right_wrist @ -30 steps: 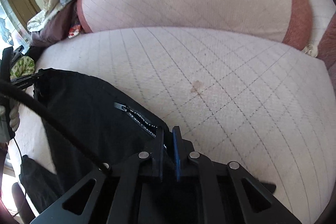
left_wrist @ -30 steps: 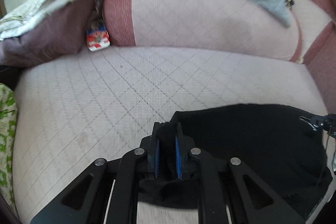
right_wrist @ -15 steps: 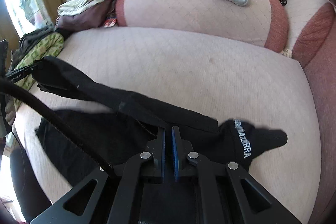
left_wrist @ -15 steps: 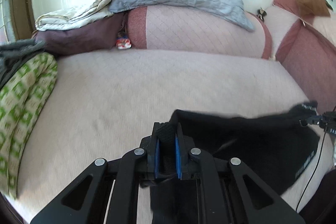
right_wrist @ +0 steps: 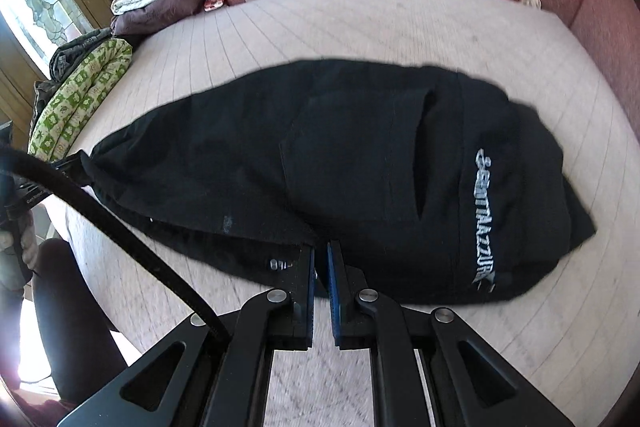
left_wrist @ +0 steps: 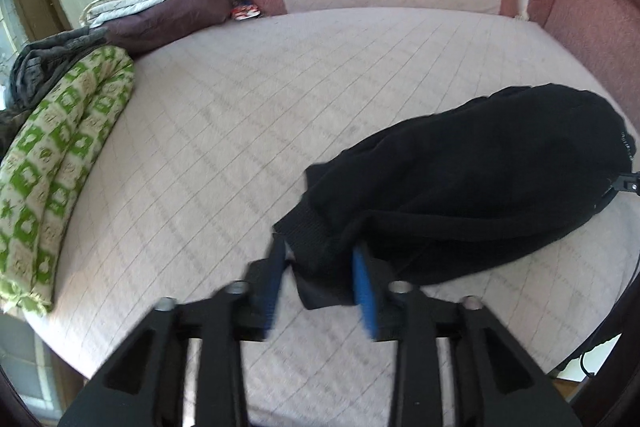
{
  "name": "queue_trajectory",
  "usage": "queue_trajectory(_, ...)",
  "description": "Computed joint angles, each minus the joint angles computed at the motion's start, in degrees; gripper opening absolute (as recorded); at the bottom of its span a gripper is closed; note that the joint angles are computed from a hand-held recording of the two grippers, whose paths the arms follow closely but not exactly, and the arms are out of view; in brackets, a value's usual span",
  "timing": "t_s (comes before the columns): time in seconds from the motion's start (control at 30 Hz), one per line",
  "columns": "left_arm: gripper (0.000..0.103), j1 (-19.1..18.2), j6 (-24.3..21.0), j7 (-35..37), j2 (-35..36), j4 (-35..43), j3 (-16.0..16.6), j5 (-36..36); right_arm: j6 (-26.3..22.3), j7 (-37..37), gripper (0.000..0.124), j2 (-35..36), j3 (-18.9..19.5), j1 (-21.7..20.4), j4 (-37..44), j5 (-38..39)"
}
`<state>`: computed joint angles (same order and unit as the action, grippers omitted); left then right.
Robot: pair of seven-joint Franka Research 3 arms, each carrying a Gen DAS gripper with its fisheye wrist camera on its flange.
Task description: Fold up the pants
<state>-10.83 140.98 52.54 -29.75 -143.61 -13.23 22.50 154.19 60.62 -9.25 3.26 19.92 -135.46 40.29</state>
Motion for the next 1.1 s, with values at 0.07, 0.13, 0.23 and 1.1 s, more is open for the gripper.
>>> queue_trajectory(0.07,0.045,-1.02,-1.24,1.33,-2.45,-1.23,1.14,-1.60,0.28,-0.44,0.015,-1.07,-0.22,0.09,-1.15,0.89)
queue_trajectory(0.13,0.047,-1.77,-1.92,2.58,-5.86,-2.85,2.64,-3.63,-1.27,1.62,0.026,-3.12,-0.38,-0.63,-2.20,-0.61)
queue_trajectory(0.23,0.051,-0.67,-2.67,1.30,-9.60,-4.00,2.48,-4.73,-2.35,1.30,0.031,-7.09,-1.62,-0.90,-4.01,-0.09)
queue_trajectory(1.1,0.060,1.70,6.75,-6.36,6.86,4.18,1.47,-7.97,6.98,15.11,0.010,5.23,-1.85,-8.01,7.18,2.09)
